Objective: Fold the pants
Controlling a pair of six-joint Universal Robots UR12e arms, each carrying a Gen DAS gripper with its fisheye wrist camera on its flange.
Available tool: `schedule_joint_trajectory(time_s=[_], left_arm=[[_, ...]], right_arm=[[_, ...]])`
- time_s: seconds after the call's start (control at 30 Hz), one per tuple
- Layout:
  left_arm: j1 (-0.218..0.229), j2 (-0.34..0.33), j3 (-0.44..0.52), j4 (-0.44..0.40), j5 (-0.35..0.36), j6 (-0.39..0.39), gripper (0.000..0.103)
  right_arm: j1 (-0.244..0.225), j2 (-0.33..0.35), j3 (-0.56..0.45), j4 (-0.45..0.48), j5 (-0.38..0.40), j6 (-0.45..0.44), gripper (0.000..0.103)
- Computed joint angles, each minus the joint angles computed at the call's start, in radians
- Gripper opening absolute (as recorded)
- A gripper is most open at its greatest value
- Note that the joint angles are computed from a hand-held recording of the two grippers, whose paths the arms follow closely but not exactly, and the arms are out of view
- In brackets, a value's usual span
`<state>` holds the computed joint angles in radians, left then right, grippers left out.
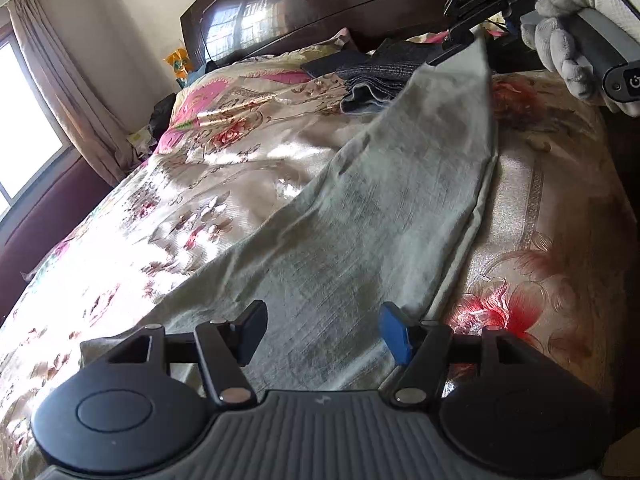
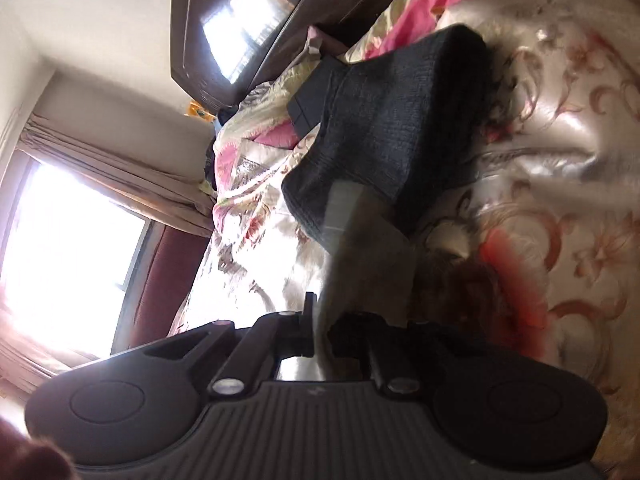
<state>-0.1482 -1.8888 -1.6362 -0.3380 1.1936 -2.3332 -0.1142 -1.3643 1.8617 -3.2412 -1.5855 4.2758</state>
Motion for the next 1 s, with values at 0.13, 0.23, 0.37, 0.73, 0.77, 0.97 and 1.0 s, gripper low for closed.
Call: schedule_joint_trajectory(time_s=[0.13, 0.23, 0.37, 0.73, 0.77, 0.97, 1.0], left_arm=[[0.018, 0.011, 0.000, -0.014, -0.012, -0.049, 0.076], [0.054, 0.031, -0.022, 0.027, -0.022, -0.125, 0.076], [0.117, 0.067, -0.072, 0.099, 0.026, -0.231, 0.076], [0.261, 0.134, -0.188, 0.162, 0.103, -0.529, 0.083], [0.270, 0.136, -0.192, 0.160, 0.085, -0.552, 0.083], [0.305, 0.135, -0.207, 0.177, 0.025, -0.566, 0.083], [0.313, 0.138, -0.208, 0.171, 0.009, -0.579, 0.083]], right_arm=[[0.063, 0.024, -0.097, 0.018, -0.018, -0.251, 0.005], [0.136, 0.076, -0.232, 0.139, 0.012, -0.546, 0.005], [0.229, 0.183, -0.411, 0.257, 0.130, -0.775, 0.005], [0.445, 0.389, -0.720, 0.622, 0.269, -1.132, 0.005], [0.452, 0.399, -0.739, 0.651, 0.266, -1.147, 0.005], [0.494, 0.411, -0.779, 0.660, 0.187, -1.223, 0.005], [0.497, 0.420, -0.795, 0.646, 0.181, -1.219, 0.005]])
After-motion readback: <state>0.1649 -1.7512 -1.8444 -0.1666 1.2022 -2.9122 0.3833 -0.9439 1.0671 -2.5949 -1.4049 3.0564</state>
